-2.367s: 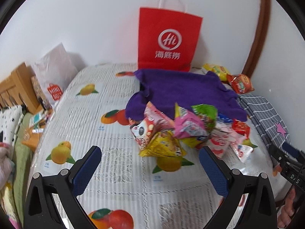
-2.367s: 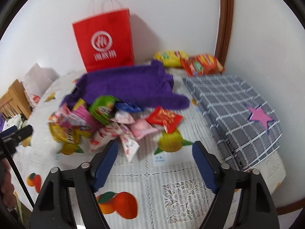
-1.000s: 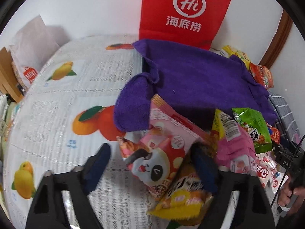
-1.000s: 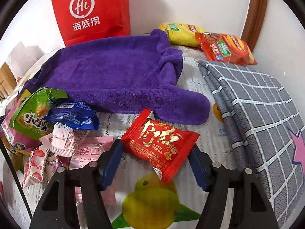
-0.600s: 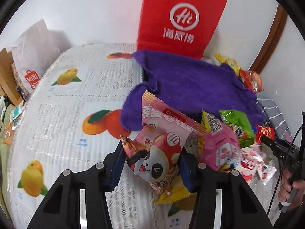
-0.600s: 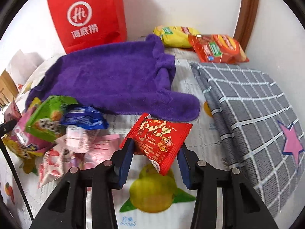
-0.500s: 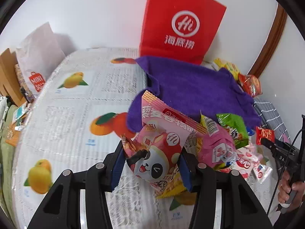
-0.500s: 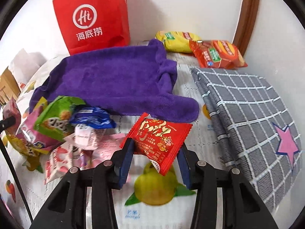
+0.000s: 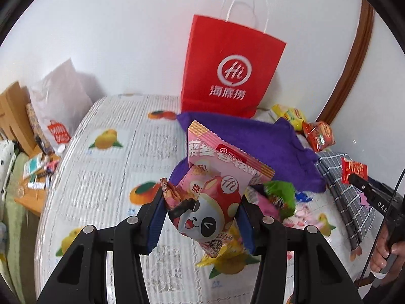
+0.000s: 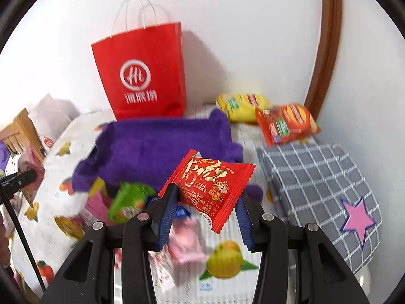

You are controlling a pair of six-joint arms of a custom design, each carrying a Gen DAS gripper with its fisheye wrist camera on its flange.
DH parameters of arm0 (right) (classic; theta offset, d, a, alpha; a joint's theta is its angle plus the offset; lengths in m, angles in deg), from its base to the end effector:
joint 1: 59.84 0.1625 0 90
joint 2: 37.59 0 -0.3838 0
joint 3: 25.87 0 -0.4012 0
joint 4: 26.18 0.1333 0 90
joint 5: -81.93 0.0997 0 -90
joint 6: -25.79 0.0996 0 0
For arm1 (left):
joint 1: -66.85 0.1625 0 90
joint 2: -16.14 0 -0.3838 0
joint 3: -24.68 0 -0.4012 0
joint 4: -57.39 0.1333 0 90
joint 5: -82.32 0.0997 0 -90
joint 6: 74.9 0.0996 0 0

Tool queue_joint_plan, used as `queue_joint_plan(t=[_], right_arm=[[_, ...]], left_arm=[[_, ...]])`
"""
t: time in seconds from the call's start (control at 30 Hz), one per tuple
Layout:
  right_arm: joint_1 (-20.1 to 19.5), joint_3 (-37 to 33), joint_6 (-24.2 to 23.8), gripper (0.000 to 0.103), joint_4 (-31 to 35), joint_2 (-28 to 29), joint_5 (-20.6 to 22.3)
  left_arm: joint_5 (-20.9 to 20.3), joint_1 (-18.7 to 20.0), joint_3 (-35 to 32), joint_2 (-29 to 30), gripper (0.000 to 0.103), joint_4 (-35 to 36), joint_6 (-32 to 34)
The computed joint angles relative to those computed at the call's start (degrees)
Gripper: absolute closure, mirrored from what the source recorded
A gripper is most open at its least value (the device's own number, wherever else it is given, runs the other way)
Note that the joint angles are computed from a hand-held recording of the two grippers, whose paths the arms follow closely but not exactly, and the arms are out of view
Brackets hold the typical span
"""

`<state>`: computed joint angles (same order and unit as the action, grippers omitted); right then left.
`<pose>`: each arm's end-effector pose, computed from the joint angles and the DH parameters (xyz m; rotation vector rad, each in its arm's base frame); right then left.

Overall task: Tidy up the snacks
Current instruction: 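Carry both packets onto the purple towel and open both tools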

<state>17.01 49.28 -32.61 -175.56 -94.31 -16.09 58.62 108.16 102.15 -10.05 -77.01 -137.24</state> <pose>-0.0501 -0.7392 0.3474 0.9140 -2.3655 0.6641 -0.3697 -0.6238 -0.0328 -0.1728 2.1591 -1.0915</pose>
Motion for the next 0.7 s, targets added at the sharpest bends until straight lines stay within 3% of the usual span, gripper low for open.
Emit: queue_joint_plan(t=[0.33,0.7], right_arm=[[3.3,-10.7,2.8,0.058,4.9,7.2,0.8],[5.8,-32.5,3.3,0.058,14.6,22.7,-1.0]], left_arm=[[3.1,2.3,-14.1,5.7,0.055,4.3,8.4],[2.5,7.4,-29.9,13.4,0.055,5.8,16.4]])
